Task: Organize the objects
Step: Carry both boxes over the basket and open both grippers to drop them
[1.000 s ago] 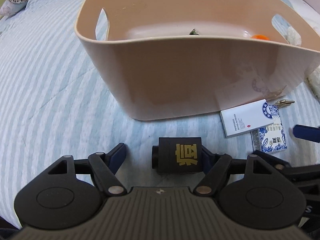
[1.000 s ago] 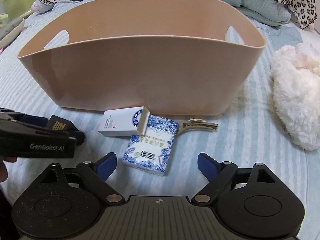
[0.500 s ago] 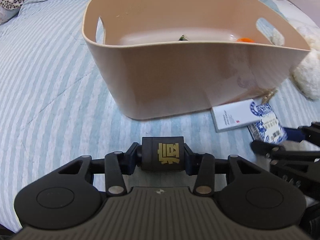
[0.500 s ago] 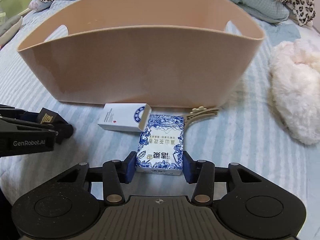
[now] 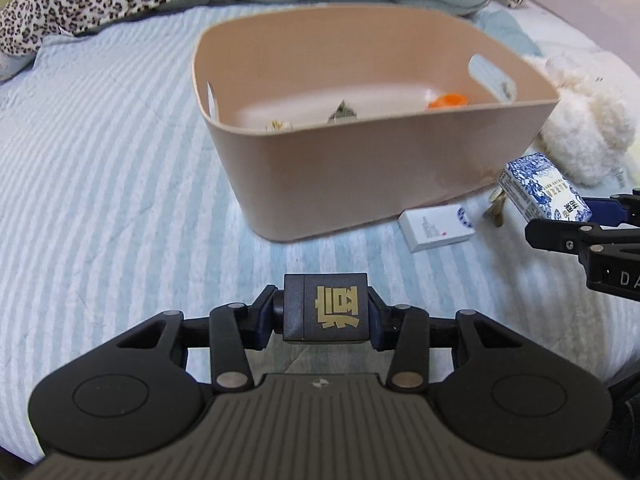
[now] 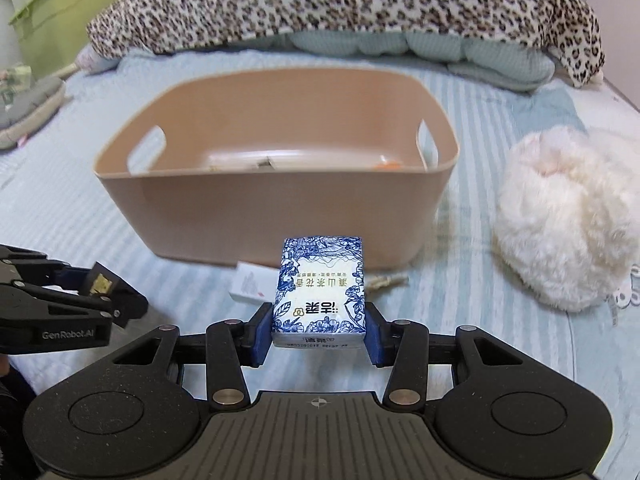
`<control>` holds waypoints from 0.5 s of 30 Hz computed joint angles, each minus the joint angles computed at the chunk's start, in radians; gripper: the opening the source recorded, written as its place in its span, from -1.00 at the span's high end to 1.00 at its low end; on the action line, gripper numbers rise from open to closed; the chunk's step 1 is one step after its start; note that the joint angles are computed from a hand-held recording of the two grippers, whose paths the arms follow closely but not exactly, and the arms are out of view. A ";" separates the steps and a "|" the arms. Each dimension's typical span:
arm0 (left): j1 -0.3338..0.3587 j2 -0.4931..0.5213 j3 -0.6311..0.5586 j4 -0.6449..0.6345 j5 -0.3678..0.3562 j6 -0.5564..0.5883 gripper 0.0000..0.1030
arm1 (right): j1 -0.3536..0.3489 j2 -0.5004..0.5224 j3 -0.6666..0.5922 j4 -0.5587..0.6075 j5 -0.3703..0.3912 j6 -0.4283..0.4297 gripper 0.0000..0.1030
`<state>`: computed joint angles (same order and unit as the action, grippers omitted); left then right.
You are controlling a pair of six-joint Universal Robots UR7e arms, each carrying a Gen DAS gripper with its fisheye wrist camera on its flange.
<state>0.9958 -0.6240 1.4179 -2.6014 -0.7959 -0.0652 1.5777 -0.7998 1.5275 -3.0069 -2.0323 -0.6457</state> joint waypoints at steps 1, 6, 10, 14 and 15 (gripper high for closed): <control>-0.006 -0.014 0.013 -0.014 0.001 0.008 0.10 | 0.000 -0.008 0.006 -0.006 0.012 0.000 0.17; -0.019 0.017 0.013 -0.142 -0.008 0.079 0.10 | 0.004 -0.042 0.031 -0.053 0.072 0.014 0.17; -0.036 0.020 0.024 -0.242 -0.005 0.138 0.10 | 0.004 -0.045 0.037 -0.135 0.109 0.006 0.17; -0.052 0.040 0.017 -0.358 0.009 0.220 0.10 | 0.006 -0.042 0.034 -0.191 0.141 0.018 0.17; -0.057 0.049 0.010 -0.384 0.015 0.245 0.10 | 0.007 -0.043 0.035 -0.207 0.154 0.016 0.17</control>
